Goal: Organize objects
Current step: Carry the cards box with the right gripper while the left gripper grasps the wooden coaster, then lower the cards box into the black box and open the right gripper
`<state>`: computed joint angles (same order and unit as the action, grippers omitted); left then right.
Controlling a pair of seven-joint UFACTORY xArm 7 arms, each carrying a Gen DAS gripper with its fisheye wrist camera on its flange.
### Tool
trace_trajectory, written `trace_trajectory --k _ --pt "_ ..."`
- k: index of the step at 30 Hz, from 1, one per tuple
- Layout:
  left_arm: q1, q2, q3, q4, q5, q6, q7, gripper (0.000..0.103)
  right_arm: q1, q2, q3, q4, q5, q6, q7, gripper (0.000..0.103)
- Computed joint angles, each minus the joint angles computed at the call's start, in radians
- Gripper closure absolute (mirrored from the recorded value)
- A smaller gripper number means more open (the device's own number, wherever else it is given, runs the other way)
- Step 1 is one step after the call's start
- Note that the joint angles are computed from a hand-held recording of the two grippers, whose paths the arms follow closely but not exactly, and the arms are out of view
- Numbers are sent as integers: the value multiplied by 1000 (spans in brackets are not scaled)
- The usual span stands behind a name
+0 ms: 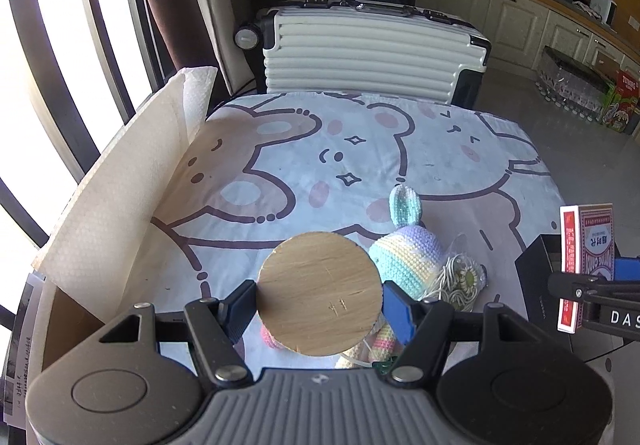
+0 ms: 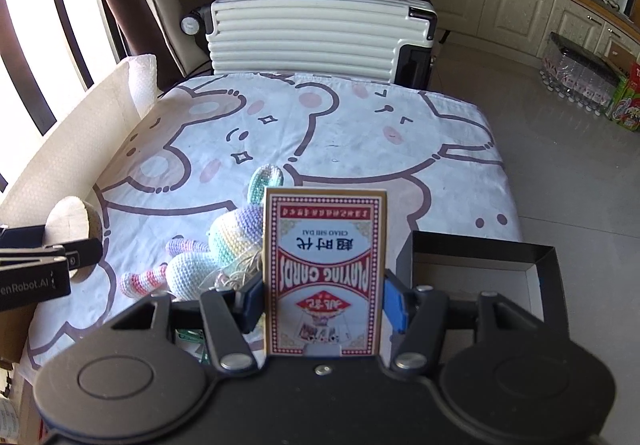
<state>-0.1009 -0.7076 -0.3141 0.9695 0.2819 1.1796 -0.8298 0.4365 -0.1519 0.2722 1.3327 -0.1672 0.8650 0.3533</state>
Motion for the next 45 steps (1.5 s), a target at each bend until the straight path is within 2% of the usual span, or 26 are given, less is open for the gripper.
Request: trace_trajectory --k 11,23,35,45 --pt "-7 53 -15 44 4 0 -10 35 -30 -42 -15 -12 -11 17 -13 43" --pt "-62 203 -62 171 46 -25 -44 35 -112 -150 -53 -82 10 18 -62 43" --pt "-168 399 -82 327 121 -61 -105 35 -206 -252 -101 -190 48 -21 -99 43" --pt "-278 533 -41 426 168 -70 -129 35 -252 -266 -123 -229 70 -38 -132 43"
